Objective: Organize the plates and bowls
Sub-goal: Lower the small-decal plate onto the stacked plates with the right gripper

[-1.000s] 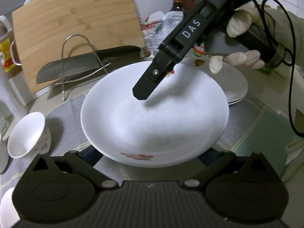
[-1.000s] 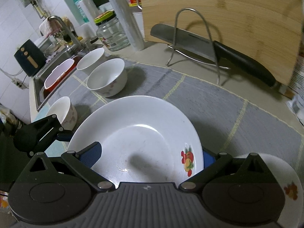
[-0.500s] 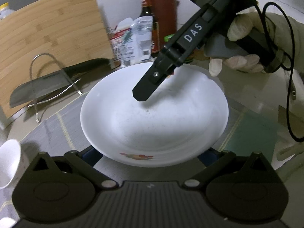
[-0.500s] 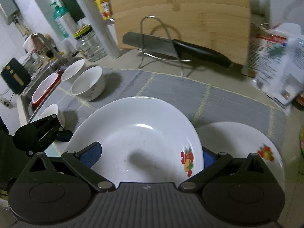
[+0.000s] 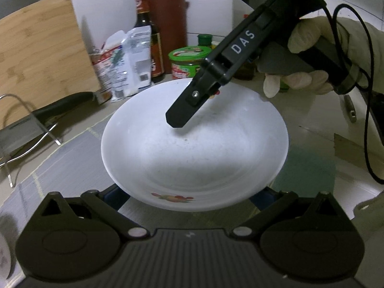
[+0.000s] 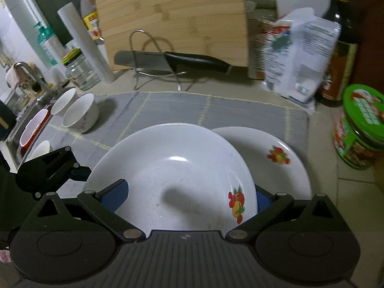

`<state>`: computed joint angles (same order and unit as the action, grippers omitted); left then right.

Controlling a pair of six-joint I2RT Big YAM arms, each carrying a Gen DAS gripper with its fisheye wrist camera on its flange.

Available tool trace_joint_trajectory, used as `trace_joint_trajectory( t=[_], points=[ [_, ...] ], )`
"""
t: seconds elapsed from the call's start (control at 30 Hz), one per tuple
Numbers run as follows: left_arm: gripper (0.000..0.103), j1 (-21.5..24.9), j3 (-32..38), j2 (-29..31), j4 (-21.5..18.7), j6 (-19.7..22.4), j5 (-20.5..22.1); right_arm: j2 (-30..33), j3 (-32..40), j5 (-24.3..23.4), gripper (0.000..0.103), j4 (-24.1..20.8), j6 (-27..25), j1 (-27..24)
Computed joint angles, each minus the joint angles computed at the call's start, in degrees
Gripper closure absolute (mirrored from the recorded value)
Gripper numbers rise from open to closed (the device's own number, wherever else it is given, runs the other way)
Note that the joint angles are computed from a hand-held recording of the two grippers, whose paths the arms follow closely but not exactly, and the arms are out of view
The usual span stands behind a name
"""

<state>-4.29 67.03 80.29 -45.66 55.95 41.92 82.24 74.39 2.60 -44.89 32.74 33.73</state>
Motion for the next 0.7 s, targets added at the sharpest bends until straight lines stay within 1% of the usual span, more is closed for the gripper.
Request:
trace_joint_trajectory(
  t=[0.27,0.7],
  points=[
    [0.001,-2.3,1.2,1.9,0.1,0.1,-0.5,-1.6,-2.5,0.9,0.0,-0.1,1.0,-1.2],
    [0.001,-3.9,3.4,4.4,-1.3,0.5,-1.1,-2.0,-4.1,1.1,0.0,-0.3,2.5,-2.4]
  ],
)
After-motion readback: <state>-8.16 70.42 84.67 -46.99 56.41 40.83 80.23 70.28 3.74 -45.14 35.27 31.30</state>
